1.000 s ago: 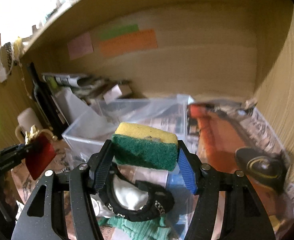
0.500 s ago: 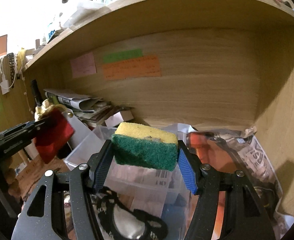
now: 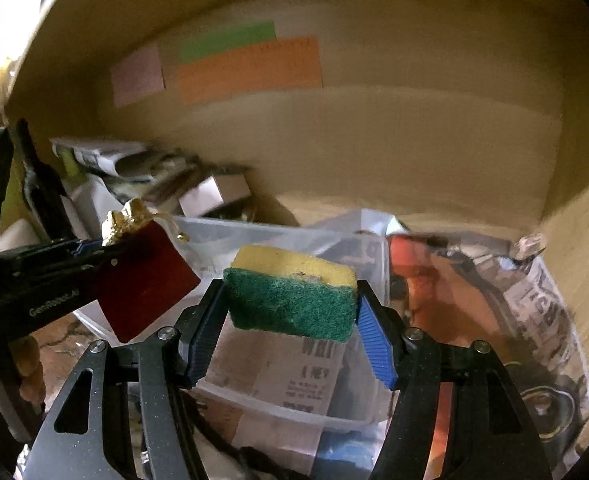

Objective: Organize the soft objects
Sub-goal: 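Drop the red pouch and sponge into the clear plastic box with both tools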

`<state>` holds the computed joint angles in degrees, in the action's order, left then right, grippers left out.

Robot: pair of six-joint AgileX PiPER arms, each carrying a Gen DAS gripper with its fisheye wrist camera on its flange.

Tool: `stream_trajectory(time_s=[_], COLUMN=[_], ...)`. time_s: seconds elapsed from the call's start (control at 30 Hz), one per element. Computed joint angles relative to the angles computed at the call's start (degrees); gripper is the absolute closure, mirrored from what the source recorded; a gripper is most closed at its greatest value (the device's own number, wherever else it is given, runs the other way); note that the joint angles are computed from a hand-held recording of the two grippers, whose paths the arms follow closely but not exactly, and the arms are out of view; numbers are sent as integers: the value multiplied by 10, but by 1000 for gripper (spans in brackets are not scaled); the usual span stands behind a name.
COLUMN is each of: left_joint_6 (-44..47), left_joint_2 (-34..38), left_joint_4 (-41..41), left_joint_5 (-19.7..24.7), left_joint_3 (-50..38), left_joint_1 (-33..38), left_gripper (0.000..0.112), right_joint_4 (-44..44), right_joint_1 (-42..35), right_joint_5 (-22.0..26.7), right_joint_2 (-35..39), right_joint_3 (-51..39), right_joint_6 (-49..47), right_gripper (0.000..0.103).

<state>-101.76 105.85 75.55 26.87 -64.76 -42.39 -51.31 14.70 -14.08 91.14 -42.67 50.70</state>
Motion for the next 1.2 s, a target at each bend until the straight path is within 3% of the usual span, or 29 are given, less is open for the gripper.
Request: stream_trajectory(time_s=[0.2,0.33,0.47,0.7,0.77,0.83,0.9,1.07,1.2], left_joint_6=[87,85,76,17,-13,-46,-73,-120,-139], left_joint_2=[39,48,48,3,-28,-57,-85,-146,-171], left_joint_4=[-73,-73,-64,-6,21,51,74,105,97], left_joint_5=[-24,-16,-2,24,34,50,70,118,142], left_joint_3=[-34,-40,-42,-3,24,51,77,144,186], left_joint_1=[14,9,2,-21,-33,-48,-66,-114,-145], left_gripper=[93,81,59,55,49,43,39,23,20], right_joint_4=[-178,-237,-266,-150,-111,-38,22,5,6], right_joint_1=[2,-4,-4,4,1,1,6,5,14], right_joint_5=[18,15,15,25,17,11,8,1,4], right_joint_2=[38,37,41,6,-24,-64,-97,-174,-218], right_joint_3=[-36,-34,-37,-16,4,33,56,106,144], right_joint_6=[169,225,255,140,102,30,-29,-18,-23], right_gripper=[42,42,34,31,28,18,17,16,13])
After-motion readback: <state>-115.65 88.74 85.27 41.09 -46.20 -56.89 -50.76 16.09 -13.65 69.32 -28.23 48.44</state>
